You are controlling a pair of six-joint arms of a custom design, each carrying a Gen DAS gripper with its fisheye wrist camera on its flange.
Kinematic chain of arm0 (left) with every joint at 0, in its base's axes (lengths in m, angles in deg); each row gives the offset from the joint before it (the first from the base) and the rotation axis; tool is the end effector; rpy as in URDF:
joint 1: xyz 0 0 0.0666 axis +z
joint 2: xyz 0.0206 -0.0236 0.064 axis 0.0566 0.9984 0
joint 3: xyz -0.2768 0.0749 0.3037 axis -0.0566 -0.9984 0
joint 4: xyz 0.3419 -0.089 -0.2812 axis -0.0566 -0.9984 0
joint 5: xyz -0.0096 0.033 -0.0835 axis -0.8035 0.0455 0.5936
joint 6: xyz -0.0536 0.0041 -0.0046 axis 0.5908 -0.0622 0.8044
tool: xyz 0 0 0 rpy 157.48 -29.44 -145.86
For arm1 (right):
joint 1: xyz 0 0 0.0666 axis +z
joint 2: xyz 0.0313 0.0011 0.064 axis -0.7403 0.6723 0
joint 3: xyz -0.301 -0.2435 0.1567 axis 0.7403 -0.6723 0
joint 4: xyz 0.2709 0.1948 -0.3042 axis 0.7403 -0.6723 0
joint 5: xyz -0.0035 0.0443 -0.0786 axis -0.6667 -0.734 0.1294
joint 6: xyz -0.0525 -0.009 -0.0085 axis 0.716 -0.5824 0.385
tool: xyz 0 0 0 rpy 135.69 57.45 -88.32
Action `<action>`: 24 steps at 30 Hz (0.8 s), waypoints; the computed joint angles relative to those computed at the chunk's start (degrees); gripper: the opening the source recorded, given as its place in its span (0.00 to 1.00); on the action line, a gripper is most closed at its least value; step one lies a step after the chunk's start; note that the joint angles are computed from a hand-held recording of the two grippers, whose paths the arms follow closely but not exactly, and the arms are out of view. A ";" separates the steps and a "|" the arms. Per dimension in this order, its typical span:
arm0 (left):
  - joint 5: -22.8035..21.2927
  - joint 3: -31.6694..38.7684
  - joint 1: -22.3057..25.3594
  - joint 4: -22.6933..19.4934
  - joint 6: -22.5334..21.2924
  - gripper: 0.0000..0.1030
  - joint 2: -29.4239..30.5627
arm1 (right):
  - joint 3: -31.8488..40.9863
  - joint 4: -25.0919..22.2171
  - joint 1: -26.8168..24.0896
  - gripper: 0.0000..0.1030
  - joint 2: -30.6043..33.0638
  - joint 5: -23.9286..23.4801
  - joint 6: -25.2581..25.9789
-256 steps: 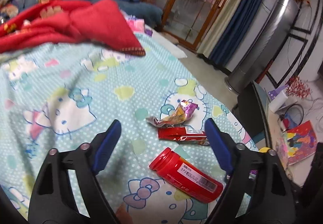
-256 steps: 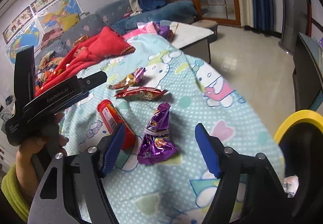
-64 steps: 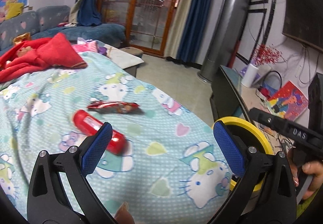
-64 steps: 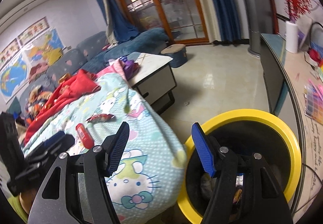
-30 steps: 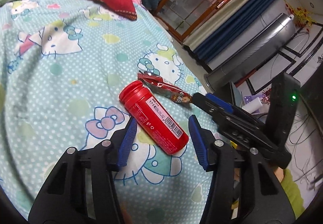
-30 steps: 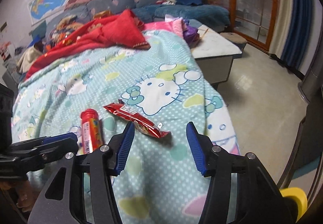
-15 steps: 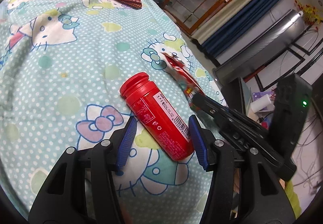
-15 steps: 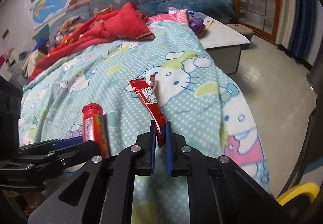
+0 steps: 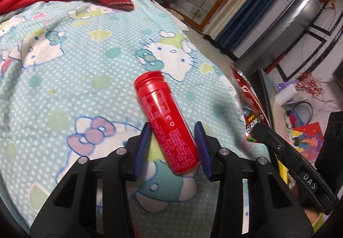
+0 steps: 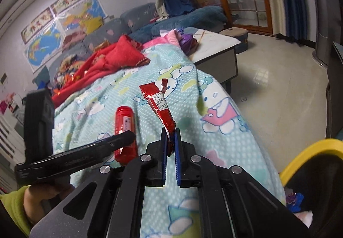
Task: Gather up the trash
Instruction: 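Grasp the red tube container with the left gripper while the right gripper grasps the red wrapper, then carry the red container and red wrapper over the yellow bin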
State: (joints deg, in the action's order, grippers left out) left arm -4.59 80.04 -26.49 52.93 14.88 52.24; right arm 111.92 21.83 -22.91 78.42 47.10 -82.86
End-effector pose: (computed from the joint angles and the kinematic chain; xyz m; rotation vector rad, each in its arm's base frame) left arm 0.5263 -0.2965 0.3728 -0.4129 2.3876 -0.5076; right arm 0.5561 0.2704 0.3912 -0.5092 2.2980 0.6989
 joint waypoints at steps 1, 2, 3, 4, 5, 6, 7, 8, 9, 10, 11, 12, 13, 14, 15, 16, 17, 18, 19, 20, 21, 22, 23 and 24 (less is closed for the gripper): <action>0.55 -0.19 -0.13 0.43 -0.02 0.29 -0.12 | -0.82 0.58 -0.18 0.06 -0.87 -0.06 -0.41; 1.03 -0.45 -0.38 0.99 -0.22 0.28 -0.30 | -1.51 1.08 -0.42 0.06 -1.56 -0.10 -0.76; 1.30 -0.58 -0.71 1.31 -0.56 0.28 -0.44 | -2.12 1.58 -0.66 0.06 -2.20 -0.21 -1.19; 1.49 -0.65 -1.10 1.56 -1.17 0.28 -0.53 | -2.55 1.85 -0.92 0.06 -2.69 -0.40 -1.59; 1.57 -0.59 -1.46 1.81 -1.61 0.27 -0.57 | -3.15 2.14 -1.26 0.06 -3.37 -0.52 -2.05; 1.67 -0.58 -1.77 2.14 -2.06 0.27 -0.65 | -3.70 2.44 -1.58 0.06 -4.01 -0.46 -2.40; 1.34 -0.41 -2.26 2.31 -2.96 0.26 -0.74 | -3.94 2.59 -1.78 0.06 -4.32 -0.36 -2.63; 0.77 -0.06 -2.69 2.28 -3.99 0.25 -0.72 | -4.56 2.83 -2.21 0.06 -5.04 -0.47 -3.04; 0.19 0.18 -3.12 2.37 -5.03 0.25 -0.80 | -4.85 3.02 -2.51 0.06 -5.34 -0.48 -3.30; -0.54 0.39 -3.68 2.66 -6.24 0.24 -0.97 | -5.48 3.30 -2.91 0.06 -6.04 -0.25 -3.83; -1.10 0.66 -4.21 2.91 -7.34 0.24 -1.11 | -5.88 3.51 -3.08 0.06 -6.47 -0.08 -4.12; -1.52 1.03 -4.70 3.05 -8.44 0.23 -1.15 | -6.40 3.83 -3.35 0.06 -7.02 0.01 -4.43; -1.82 1.43 -5.12 3.04 -9.53 0.23 -1.08 | -6.78 4.01 -3.60 0.06 -7.46 0.06 -4.70; -2.14 1.50 -5.51 3.01 -10.13 0.23 -1.23 | -7.25 4.22 -3.93 0.06 -8.00 0.19 -5.04; -2.16 1.78 -5.97 3.18 -10.93 0.23 -1.26 | -7.48 4.41 -4.12 0.06 -8.25 0.27 -5.29; -1.89 2.14 -6.14 3.32 -11.31 0.23 -1.10 | -7.96 4.71 -4.41 0.06 -8.81 0.38 -5.63; -1.75 2.39 -6.41 3.45 -11.77 0.23 -1.08 | -8.24 4.86 -4.56 0.06 -9.17 0.58 -5.78; -1.88 2.56 -6.72 3.56 -12.38 0.23 -1.14 | -8.61 5.07 -4.80 0.06 -9.63 0.74 -5.96; -2.30 2.86 -7.28 3.73 -13.47 0.23 -1.20 | -8.98 5.29 -5.04 0.06 -10.09 0.84 -6.16; -2.39 2.99 -7.61 3.92 -14.12 0.23 -1.29 | -9.33 5.51 -5.20 0.06 -10.48 1.13 -6.34; -2.47 3.15 -8.02 4.13 -14.76 0.23 -1.42 | -9.66 5.68 -5.48 0.06 -10.86 1.31 -6.54; -2.49 3.34 -8.35 4.32 -15.31 0.23 -1.41 | -9.99 5.85 -5.70 0.06 -11.21 1.38 -6.90; -2.41 3.41 -8.58 4.45 -15.64 0.23 -1.48 | -10.33 5.96 -6.05 0.06 -11.61 1.33 -7.37; -2.25 3.68 -8.92 4.64 -16.10 0.22 -1.46 | -10.55 6.02 -6.29 0.06 -11.88 1.45 -7.58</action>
